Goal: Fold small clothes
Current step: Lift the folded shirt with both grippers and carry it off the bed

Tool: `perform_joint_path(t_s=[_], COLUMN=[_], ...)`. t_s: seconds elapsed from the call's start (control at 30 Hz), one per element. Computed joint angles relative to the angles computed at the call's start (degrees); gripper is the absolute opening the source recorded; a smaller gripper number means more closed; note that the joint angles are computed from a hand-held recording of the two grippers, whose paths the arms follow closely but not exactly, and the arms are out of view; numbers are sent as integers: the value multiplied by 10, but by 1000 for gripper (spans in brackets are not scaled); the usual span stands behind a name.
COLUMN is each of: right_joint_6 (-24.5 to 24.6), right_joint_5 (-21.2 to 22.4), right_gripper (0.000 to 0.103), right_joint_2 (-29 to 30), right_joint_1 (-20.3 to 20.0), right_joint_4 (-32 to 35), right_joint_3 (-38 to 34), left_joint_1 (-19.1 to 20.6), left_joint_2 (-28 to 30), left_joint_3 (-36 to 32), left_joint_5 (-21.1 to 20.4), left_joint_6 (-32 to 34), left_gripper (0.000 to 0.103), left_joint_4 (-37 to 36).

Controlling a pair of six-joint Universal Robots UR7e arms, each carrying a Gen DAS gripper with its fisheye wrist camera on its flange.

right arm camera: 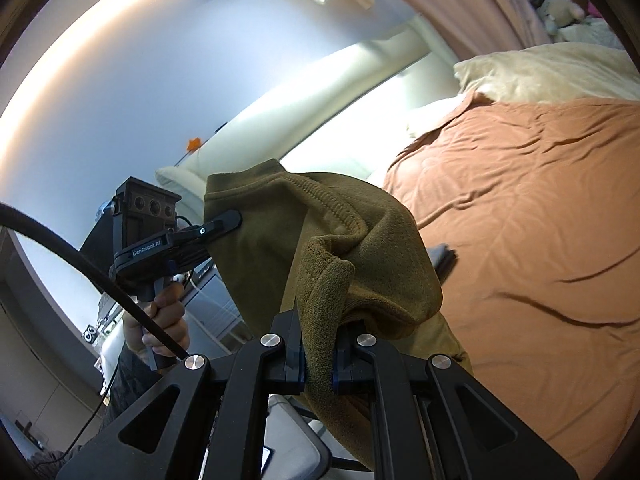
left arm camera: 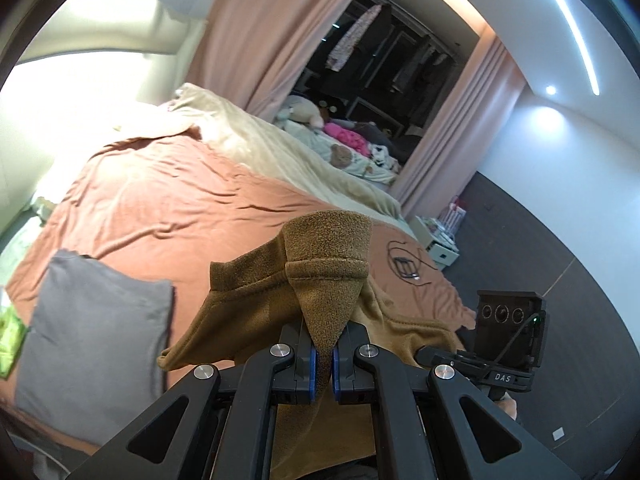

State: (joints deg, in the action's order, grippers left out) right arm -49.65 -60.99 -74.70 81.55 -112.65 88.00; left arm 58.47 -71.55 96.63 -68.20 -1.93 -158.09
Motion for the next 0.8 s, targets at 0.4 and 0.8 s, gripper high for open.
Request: perform_joint_path(t_s=[0.4,0.8], right_joint_6=[20,72], right_joint_5=[-39,-88], right_gripper=[5,5], right_joint_2=[102,238], right_joint_1=[51,110], right_joint_4=[-12,-1], right_joint_3=[-44,-159], left_joint_1=[66,127], left_joint_2=[-33,-22], left_joint_3=[-11,-84], left_joint_5=[6,75], left_joint_6=[13,12], left_gripper=[5,5], left_joint_4=[32,70])
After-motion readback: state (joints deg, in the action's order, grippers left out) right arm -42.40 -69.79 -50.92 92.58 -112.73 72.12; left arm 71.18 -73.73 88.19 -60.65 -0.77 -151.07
